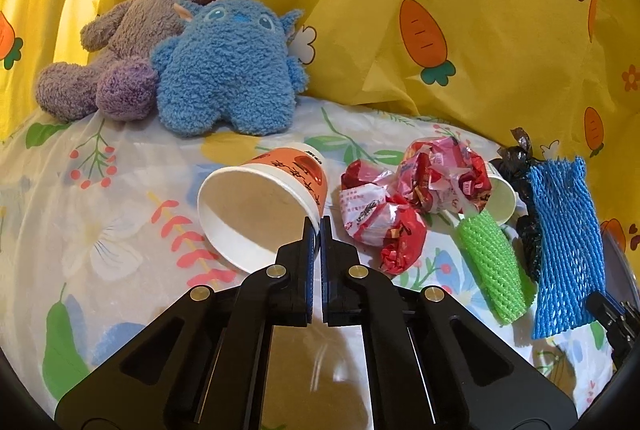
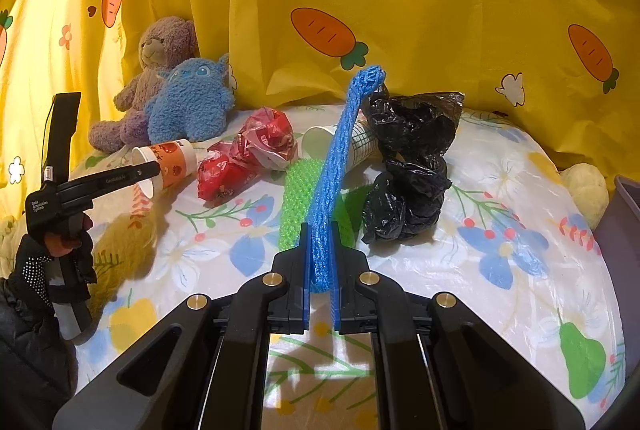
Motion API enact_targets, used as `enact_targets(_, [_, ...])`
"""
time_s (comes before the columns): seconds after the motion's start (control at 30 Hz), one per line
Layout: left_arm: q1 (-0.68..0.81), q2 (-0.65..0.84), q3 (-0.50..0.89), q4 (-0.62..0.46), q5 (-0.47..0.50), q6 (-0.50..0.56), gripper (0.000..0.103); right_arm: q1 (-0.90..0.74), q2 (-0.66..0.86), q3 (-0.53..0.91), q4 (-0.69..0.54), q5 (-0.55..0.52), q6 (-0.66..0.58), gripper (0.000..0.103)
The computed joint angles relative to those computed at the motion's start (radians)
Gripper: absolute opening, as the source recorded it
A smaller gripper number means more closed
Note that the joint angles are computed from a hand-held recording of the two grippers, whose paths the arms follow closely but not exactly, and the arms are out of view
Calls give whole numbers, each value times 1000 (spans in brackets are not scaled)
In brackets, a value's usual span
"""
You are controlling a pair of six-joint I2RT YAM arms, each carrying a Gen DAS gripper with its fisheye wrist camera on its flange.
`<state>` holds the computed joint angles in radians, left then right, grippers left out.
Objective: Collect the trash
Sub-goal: 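Grasp the blue mesh sleeve with the right tool while the left tool grasps the orange paper cup, then carry the blue mesh sleeve and orange paper cup over the grey bin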
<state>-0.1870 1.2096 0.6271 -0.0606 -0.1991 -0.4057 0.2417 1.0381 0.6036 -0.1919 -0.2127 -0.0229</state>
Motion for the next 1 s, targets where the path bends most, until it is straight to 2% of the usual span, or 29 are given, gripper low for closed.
enact_targets(0.1, [-59,-77,-17,-25,-59,-18,2,-28,-43,-10,-25,-12,-10,9])
enact_targets(0.3, [-285,-209,-34,-105,-270,-78,2,-105,-158,-29,-90,-56,-37,9])
enact_targets(0.43, [-424,-235,-27,-128,-366,-120,2,-187,-231,-36,-147,-107,-65,9])
enact_targets(0.57, [-554,-197,10,-138,-450,-135,2,-273,-288,-40,-198,-158,-93,9])
enact_targets(0.83, [-721,-69,96,-108,-502,-155,2,-472,-357,-24,-295,-288,-181,9])
enact_targets(1.0, [-785,23,162,-70,-494,-145,2,-614,-366,-4,-342,-378,-249,9])
